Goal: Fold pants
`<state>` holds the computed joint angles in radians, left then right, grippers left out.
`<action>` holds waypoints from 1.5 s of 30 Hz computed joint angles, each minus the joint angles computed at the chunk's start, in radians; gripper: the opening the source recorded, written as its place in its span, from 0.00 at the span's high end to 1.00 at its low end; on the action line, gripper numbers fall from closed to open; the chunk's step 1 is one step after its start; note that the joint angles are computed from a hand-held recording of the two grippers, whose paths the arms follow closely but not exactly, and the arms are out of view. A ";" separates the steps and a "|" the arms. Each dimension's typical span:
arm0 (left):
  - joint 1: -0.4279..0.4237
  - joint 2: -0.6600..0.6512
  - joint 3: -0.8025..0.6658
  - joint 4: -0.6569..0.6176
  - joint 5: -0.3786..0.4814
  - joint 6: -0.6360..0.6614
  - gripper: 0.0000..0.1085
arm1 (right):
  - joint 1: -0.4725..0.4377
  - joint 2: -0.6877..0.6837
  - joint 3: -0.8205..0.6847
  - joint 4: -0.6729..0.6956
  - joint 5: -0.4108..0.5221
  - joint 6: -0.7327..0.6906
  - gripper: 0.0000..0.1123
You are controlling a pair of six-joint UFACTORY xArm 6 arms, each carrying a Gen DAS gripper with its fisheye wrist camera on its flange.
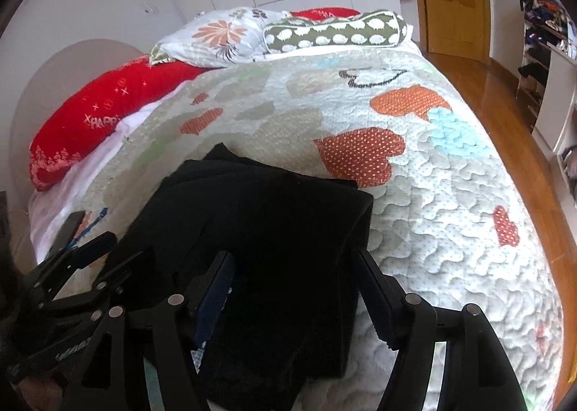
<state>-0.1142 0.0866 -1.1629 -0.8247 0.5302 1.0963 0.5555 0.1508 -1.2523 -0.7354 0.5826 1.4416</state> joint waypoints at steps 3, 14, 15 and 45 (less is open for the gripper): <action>0.013 -0.004 -0.010 -0.014 0.029 0.004 0.33 | -0.001 -0.048 0.055 -0.033 -0.045 0.053 0.40; 0.134 0.134 -0.223 -0.024 0.335 -0.064 0.33 | -0.074 -0.086 0.233 -0.028 -0.353 0.113 0.35; 0.141 0.152 -0.244 -0.024 0.360 -0.073 0.33 | -0.091 -0.075 0.239 -0.069 -0.408 0.152 0.33; 0.074 0.399 -0.668 -0.062 0.475 -0.116 0.67 | -0.219 0.198 -0.166 -0.162 -0.592 0.115 0.73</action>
<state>-0.0406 0.4858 -1.8306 -0.8867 1.0049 0.9804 0.3367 0.3487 -1.4182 -0.8976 -0.0099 1.5571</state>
